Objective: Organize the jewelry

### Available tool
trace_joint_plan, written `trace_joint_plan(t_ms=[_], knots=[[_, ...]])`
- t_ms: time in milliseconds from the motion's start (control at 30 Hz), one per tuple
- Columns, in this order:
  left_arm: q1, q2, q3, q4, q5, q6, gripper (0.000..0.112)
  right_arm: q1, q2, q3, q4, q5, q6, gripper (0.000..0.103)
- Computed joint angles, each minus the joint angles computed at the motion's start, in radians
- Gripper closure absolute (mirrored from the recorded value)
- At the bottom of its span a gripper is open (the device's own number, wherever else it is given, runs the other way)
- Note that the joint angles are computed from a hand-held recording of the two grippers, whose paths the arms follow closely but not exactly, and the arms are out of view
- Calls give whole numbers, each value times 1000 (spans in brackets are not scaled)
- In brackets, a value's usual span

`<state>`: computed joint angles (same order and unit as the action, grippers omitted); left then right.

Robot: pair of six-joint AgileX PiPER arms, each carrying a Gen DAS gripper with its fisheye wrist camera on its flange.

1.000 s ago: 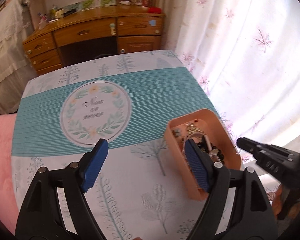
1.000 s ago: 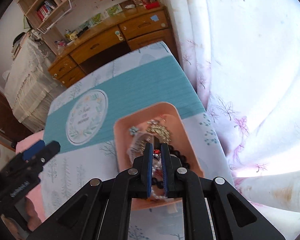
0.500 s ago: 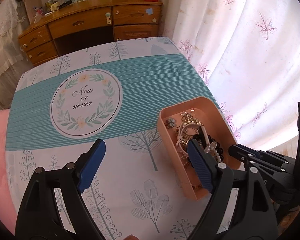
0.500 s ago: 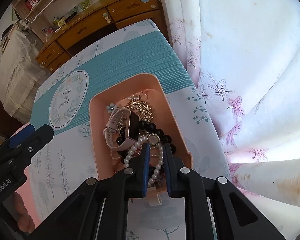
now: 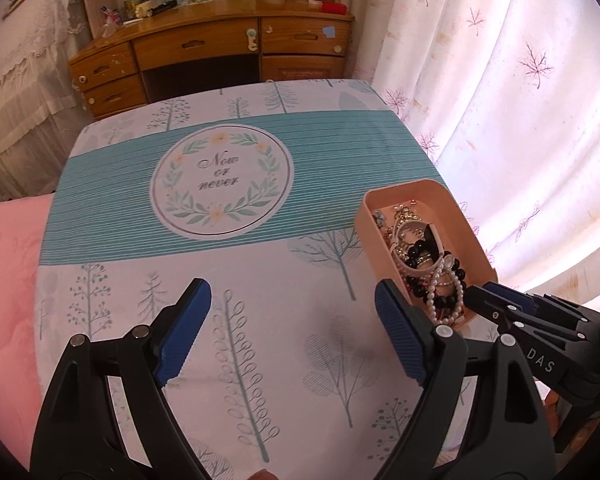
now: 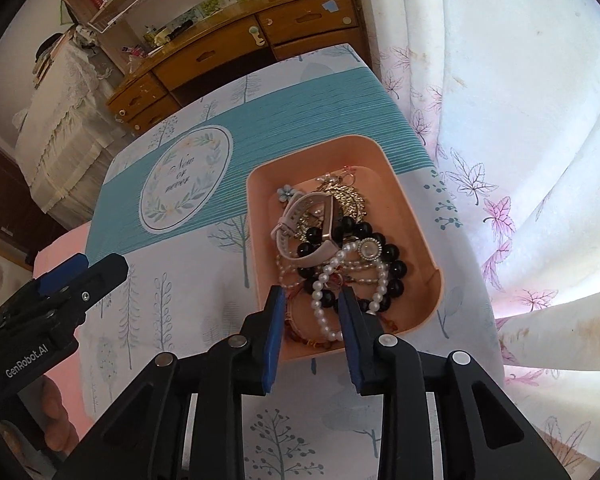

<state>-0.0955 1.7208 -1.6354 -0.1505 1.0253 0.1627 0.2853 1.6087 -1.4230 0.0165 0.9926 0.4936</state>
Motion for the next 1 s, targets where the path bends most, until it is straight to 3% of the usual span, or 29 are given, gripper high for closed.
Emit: trace_joint_plan(t_ms=[200, 333, 500, 1000], knots=[[58, -168, 168, 11, -83, 6, 30, 166, -62, 13, -147, -13, 128, 75], [91, -283, 290, 57, -158, -30, 30, 298, -106, 26, -265, -21, 257, 65], [113, -384, 393, 97, -196, -80, 30, 434, -127, 31, -370, -21, 366, 65], [91, -449, 447, 149, -198, -125, 30, 517, -135, 28, -388, -28, 366, 64]])
